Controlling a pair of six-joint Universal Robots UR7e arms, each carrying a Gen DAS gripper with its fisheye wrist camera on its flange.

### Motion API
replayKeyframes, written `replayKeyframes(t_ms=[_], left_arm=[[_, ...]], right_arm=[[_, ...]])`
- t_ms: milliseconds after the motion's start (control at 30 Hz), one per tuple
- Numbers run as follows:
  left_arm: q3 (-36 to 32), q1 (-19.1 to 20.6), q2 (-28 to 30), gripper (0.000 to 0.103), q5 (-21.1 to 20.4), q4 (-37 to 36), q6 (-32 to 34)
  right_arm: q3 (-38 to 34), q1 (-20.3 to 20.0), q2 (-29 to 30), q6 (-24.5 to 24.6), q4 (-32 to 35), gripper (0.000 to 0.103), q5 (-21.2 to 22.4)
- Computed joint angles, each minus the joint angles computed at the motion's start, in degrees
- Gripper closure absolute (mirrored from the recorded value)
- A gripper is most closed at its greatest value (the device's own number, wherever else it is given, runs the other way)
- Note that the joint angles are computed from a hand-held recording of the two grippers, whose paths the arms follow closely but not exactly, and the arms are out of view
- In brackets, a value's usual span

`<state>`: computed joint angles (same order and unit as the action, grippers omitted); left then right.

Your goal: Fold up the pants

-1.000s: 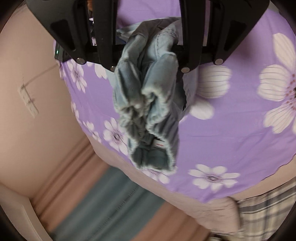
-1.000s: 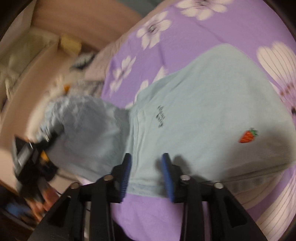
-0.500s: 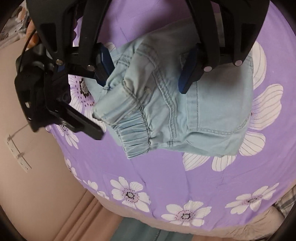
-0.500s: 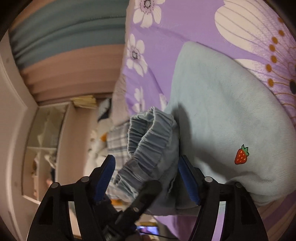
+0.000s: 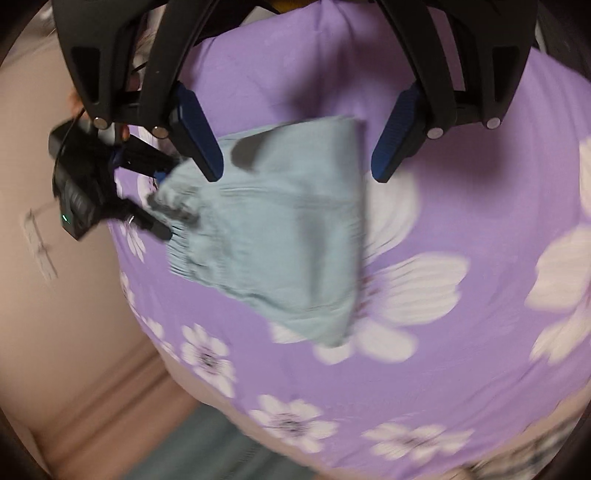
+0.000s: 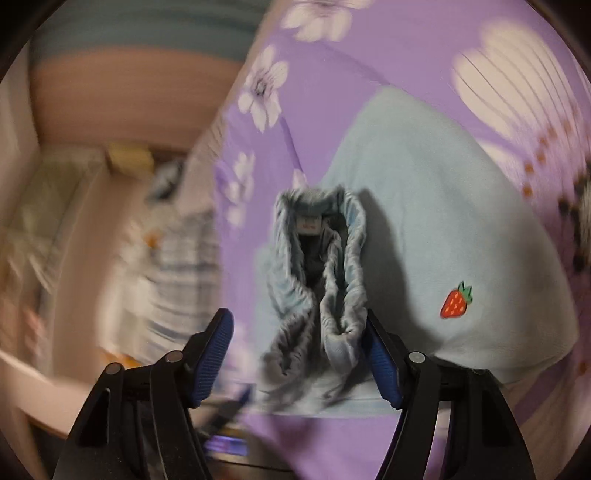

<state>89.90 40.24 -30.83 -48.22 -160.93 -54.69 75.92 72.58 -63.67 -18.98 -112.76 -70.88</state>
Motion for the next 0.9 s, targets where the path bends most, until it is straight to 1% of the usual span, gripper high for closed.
replayKeyframes(t_ms=[33,67,100,133,200,233,333,400,433,533,567,600,633,667,700,733,767,833,900], left_arm=[[0.5,0.2,-0.3,0.021,-0.2,-0.1,-1.4],[1.1,0.3,-0.6,0.021,-0.3,0.1,-2.8],[1.5,0.4,-0.8,0.021,-0.3,0.6,-3.8],[1.6,0.3,-0.9,0.021,-0.2,1.2,-4.6],[1.8,0.1,-1.1,0.021,-0.6,1.9,-4.9],[1.9,0.0,-1.2,0.021,-0.7,2.2,-4.8],[2.0,0.0,-1.2,0.021,-0.7,2.0,-4.3],[1.8,0.3,-0.9,0.021,-0.8,1.6,-4.2],[1.5,0.4,-0.7,0.021,-1.0,1.6,-4.2],[1.3,0.6,-0.4,0.021,-1.6,1.7,-4.0],[1.3,0.7,-0.4,0.021,-1.7,1.8,-3.9],[1.2,0.7,-0.4,0.021,-2.0,2.2,-3.9],[1.0,0.7,-0.4,0.021,-2.1,2.7,-3.8],[0.8,0.7,-0.4,0.021,-2.0,3.0,-3.8],[0.8,0.7,-0.5,0.021,-1.9,3.3,-4.0],[0.9,0.7,-0.6,0.021,-1.8,3.4,-4.1],[1.0,0.7,-0.7,0.021,-1.6,3.5,-4.2],[1.4,0.7,-0.9,0.021,-1.3,3.5,-4.4],[1.3,0.9,-0.9,0.021,-1.2,3.3,-4.3]], right_arm=[[1.0,1.0,-0.2,-1.8,-2.3,0.041,-3.0],[2.6,2.2,-0.5,-4.5,-6.0,0.057,-7.2],[3.3,2.7,-0.5,-5.4,-7.7,0.063,-8.9],[4.2,3.0,-0.5,-6.1,-9.9,0.066,-10.3],[4.8,2.8,-0.9,-6.2,-11.0,0.071,-10.0],[4.8,2.5,-1.2,-6.4,-11.2,0.071,-9.0],[5.8,2.0,-3.2,-7.3,-15.6,0.072,-7.3],[4.6,1.5,-3.1,-6.4,-17.3,0.072,-6.8],[3.5,1.3,-2.7,-5.9,-17.2,0.072,-7.3],[0.7,0.6,-0.6,-2.8,-16.4,0.072,-10.4],[-0.1,0.3,0.1,-2.9,-15.1,0.072,-10.6],[-1.7,0.1,1.0,-3.1,-12.2,0.072,-11.4],[-3.1,-0.4,2.2,-1.2,-9.8,0.072,-12.7],[-3.4,-1.0,2.3,0.2,-9.1,0.072,-11.6],[-3.6,-1.7,2.3,1.1,-8.7,0.072,-9.5],[-3.6,-2.2,2.1,1.9,-8.9,0.072,-8.1],[-3.5,-2.3,2.0,2.1,-9.1,0.072,-7.9],[-3.3,-1.9,1.7,1.4,-9.3,0.068,-9.1],[-1.6,-1.0,0.3,0.1,-12.6,0.062,-11.7]])
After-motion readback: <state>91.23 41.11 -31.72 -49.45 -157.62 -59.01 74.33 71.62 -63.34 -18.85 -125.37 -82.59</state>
